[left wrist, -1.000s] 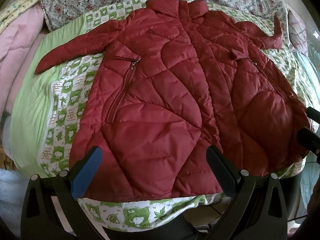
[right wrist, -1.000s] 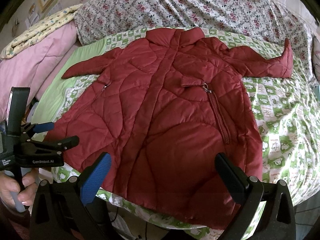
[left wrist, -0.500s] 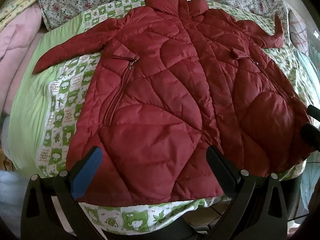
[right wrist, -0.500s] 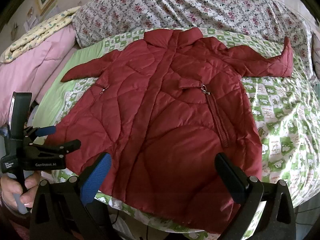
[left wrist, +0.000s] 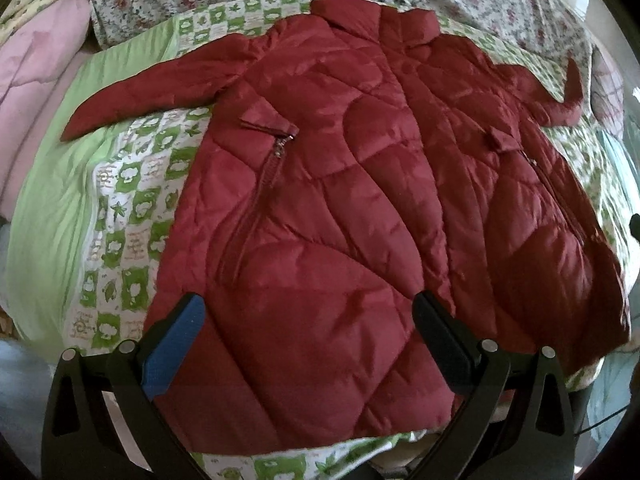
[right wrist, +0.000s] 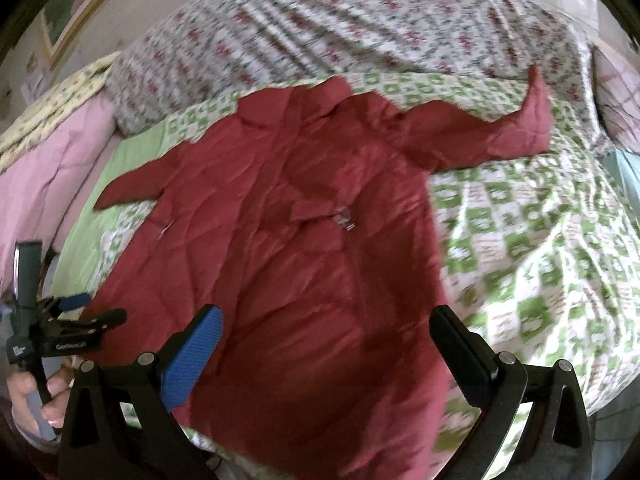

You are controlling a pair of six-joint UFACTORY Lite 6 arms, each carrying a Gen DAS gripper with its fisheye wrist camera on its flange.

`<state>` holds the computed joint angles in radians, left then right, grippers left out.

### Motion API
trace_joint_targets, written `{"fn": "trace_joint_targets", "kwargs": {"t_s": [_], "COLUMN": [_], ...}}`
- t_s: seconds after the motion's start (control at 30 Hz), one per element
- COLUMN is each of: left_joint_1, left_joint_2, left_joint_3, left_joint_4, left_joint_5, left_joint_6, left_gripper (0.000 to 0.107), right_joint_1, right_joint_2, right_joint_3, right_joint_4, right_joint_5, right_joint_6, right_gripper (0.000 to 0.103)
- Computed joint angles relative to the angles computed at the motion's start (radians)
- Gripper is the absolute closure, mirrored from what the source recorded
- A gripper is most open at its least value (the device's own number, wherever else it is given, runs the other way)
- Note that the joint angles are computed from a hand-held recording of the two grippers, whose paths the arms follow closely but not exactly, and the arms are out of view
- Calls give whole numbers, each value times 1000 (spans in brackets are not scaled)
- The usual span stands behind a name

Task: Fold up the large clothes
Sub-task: 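Grasp the sleeve cuff nearest the right tool with the right gripper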

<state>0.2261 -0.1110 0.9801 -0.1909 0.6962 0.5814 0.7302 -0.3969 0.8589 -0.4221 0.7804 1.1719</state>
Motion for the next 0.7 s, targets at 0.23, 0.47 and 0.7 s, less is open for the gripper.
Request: {"fn": "trace_joint_targets", "kwargs": {"t_s": [0.23,0.47,0.7], "left_joint_1": [-10,-13,-52], "left_joint_2": [102,250,387], "left_joint_3": [99,242,387], "left_joint_4": [21,-13,25], "left_joint_5": [-38,-43,-64], "left_joint_6": [-46,-72,-151], "left_gripper": [4,4,4], "right_joint_1": [-340,-723,-1006], "right_joint_2": [-36,136,532], "right_joint_3": [-45,41,350], "right_joint_4": [74,229,329], "right_joint_5": [-138,-313,-418], "right_joint_6": [-247,-602,-788], "right_gripper": [0,0,1]}}
